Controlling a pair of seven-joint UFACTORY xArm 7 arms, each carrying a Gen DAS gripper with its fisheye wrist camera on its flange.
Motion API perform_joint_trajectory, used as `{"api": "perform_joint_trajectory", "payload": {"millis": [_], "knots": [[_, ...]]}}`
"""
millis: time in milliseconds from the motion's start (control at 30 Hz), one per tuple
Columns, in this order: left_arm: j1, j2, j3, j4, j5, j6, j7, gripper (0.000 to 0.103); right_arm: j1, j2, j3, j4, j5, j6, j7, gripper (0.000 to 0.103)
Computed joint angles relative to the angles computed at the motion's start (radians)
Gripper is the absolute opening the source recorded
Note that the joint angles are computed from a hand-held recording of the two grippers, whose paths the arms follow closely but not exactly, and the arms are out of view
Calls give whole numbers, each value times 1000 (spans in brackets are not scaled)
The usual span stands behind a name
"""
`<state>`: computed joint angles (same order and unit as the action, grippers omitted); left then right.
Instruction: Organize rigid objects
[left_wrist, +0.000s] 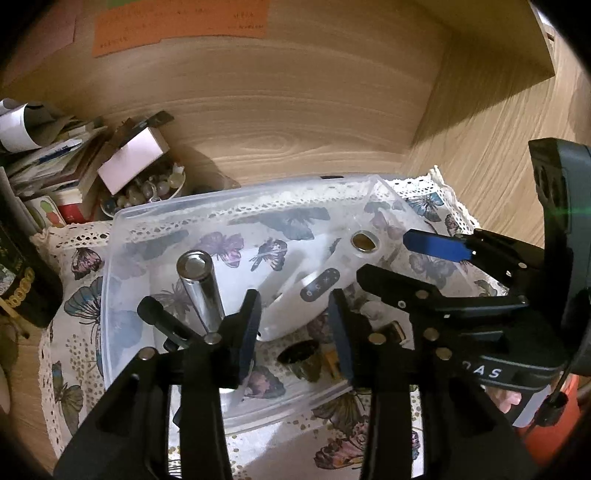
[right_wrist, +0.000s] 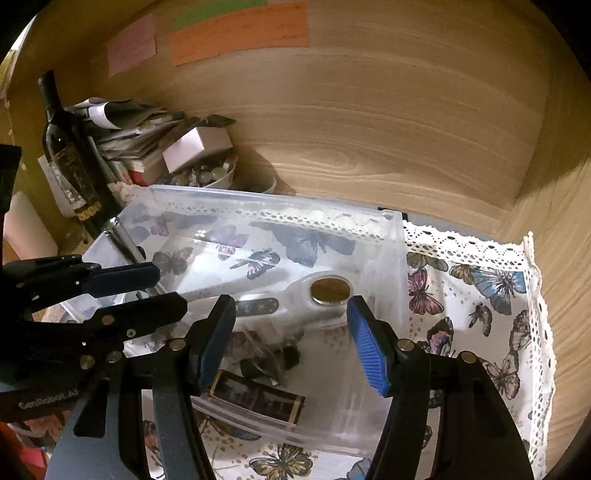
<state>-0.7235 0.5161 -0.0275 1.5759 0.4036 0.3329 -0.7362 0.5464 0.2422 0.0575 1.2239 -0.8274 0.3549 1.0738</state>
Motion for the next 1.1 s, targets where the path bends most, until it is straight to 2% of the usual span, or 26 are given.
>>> {"api": "perform_joint_trajectory", "payload": {"millis": [133,333,467,600,700,833,933,1100], "knots": [[-11,-12,13,-12,16,-7,-17,42,-3,-28,-3,-19,-11,-18,16,60],[-52,-62,59,-60,104,-34,-108,46,-1,-94,8,-48,-145,-3,132,62],[-109,-124,118,-111,260,-58,-252,51,-16,-146,45,-69,-257,26,229,67],[-175,-213,183,-176,485,-66,-467,58,-42,-209,95,-105,-348,44,314,71],[-209,-284,204,-225,661,-46,-627,64,-59,-268,140,-142,-434,75,401,78],[-223,-368,185,-283,856,11,-809,79,-83,-336,195,-191,-502,96,493,82],[-229,-436,144,-331,994,93,-922,85,-100,-389,230,-230,-535,105,552,84],[-200,-504,65,-390,1105,164,-1026,92,-121,-451,279,-277,-569,120,626,85]]}}
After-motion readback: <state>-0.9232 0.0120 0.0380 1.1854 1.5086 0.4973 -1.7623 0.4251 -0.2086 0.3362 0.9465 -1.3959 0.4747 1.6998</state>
